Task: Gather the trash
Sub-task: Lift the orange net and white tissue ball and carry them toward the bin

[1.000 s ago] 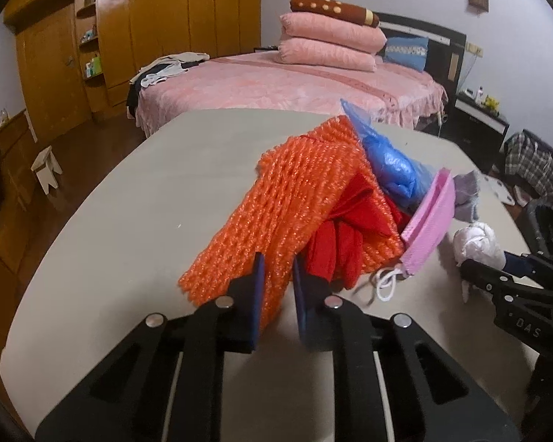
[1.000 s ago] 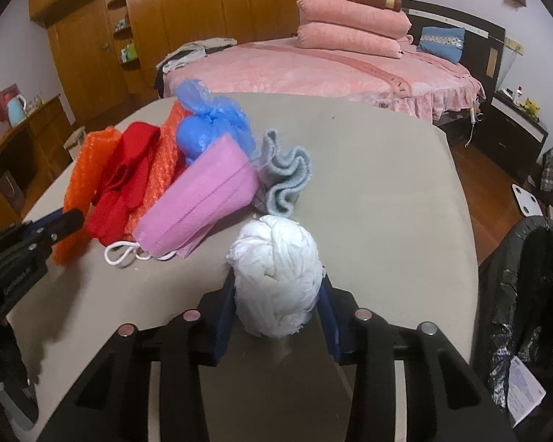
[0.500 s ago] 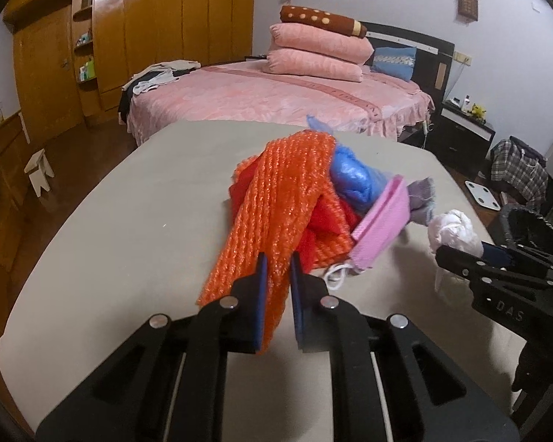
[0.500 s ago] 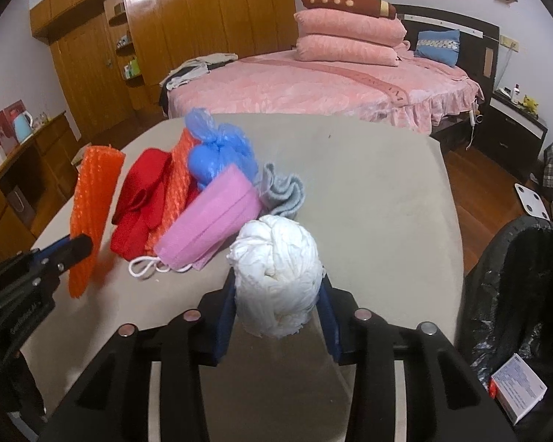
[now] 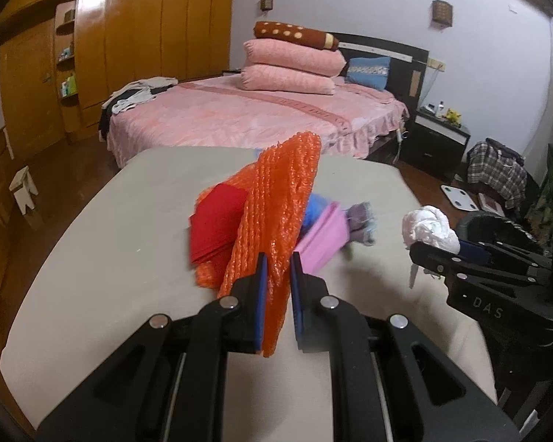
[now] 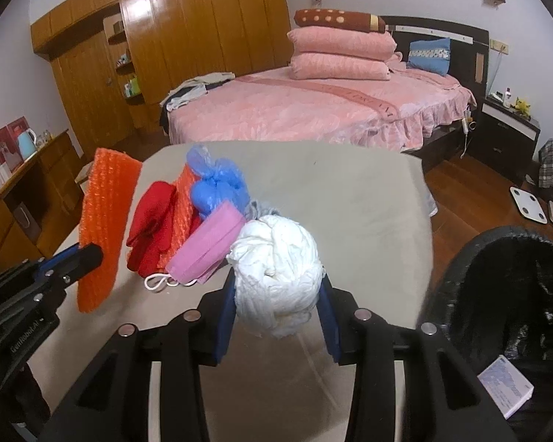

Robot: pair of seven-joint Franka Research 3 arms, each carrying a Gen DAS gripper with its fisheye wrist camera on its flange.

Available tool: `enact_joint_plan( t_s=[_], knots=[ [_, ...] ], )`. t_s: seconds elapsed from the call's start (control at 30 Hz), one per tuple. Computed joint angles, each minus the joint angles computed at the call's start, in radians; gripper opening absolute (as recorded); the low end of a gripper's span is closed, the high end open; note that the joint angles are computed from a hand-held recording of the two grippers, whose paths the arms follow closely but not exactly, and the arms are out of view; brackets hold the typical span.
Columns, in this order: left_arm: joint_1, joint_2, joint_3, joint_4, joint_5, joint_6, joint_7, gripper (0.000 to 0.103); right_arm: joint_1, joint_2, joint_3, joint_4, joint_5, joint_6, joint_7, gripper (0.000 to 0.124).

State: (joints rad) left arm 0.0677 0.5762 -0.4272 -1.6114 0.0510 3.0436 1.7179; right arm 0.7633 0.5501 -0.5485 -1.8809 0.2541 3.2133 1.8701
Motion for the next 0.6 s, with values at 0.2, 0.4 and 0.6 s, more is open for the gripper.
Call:
enact_joint_plan(
  t_s=[0.2,0.4,0.6],
  knots=[
    [0.023,-0.012,-0.065,-0.019,-0.016,0.002,0.045,0.011,0.08,-0.05,-0.083,-0.077,0.026,0.038,-0.002,0.04],
    [0.047,-0.013,-0.138,-0.033,-0.039,0.012,0.106,0.011,0.167,-0.103,-0.173,-0.165,0.119,0.099,-0.059,0.04],
    [0.06,0.009,-0.213,-0.019,-0.055,0.008,0.173,0.011,0.277,-0.141,-0.291,-0.251,0.235,0.145,-0.135,0.04]
  ],
)
